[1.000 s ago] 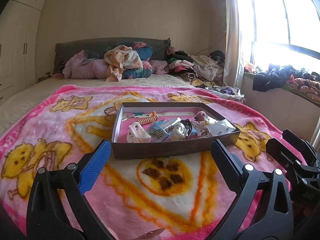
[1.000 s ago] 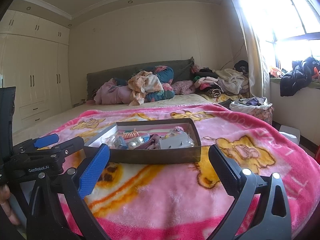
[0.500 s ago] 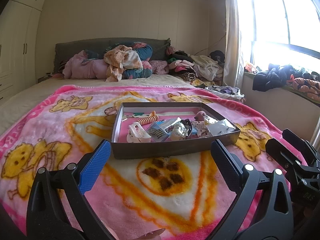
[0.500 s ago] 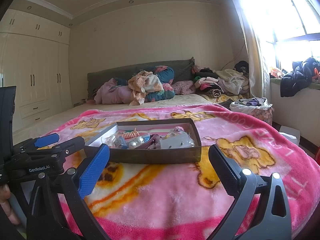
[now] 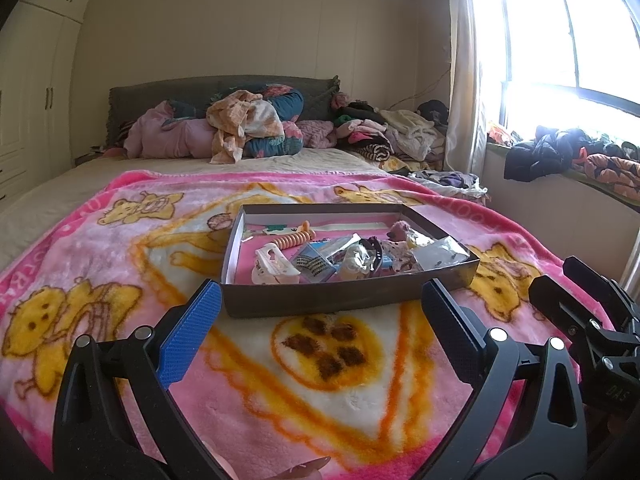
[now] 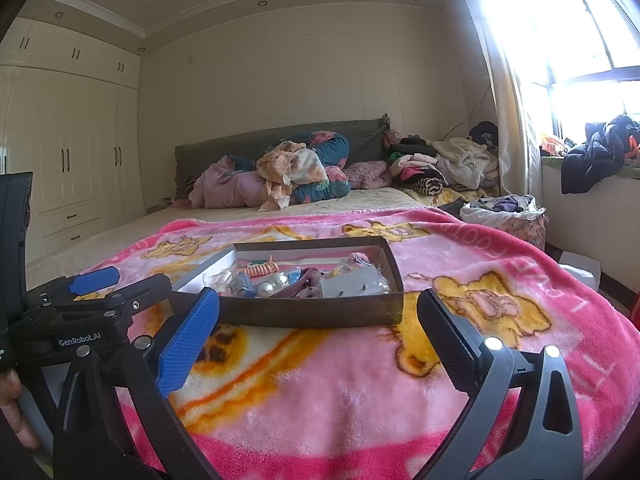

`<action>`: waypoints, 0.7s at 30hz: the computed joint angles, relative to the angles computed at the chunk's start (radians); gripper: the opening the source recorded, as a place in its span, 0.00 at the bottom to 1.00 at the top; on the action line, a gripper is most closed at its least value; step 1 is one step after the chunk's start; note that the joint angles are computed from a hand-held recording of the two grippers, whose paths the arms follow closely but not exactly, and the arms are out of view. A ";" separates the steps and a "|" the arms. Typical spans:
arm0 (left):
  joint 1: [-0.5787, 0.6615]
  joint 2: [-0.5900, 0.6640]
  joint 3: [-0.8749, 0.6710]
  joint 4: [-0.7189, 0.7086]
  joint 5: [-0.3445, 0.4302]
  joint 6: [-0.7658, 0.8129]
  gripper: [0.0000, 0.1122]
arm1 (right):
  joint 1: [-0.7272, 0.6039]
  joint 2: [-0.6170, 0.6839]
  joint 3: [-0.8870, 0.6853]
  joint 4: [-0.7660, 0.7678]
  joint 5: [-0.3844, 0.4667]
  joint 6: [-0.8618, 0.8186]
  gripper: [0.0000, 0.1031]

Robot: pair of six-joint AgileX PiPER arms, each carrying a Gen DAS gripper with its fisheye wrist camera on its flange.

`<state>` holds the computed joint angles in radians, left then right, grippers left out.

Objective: Organize jewelry

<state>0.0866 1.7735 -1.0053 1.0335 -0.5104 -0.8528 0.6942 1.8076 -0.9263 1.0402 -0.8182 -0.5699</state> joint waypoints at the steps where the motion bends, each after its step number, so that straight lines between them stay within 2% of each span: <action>1: 0.000 -0.001 0.001 -0.002 0.001 0.002 0.82 | -0.001 0.000 0.000 -0.003 0.002 0.002 0.94; 21: -0.004 -0.002 0.007 0.019 0.003 -0.018 0.82 | -0.004 -0.004 0.001 -0.001 0.009 -0.005 0.94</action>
<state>0.0822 1.7717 -0.9979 1.0528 -0.5070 -0.8710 0.6901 1.8038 -0.9253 1.0392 -0.8092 -0.5752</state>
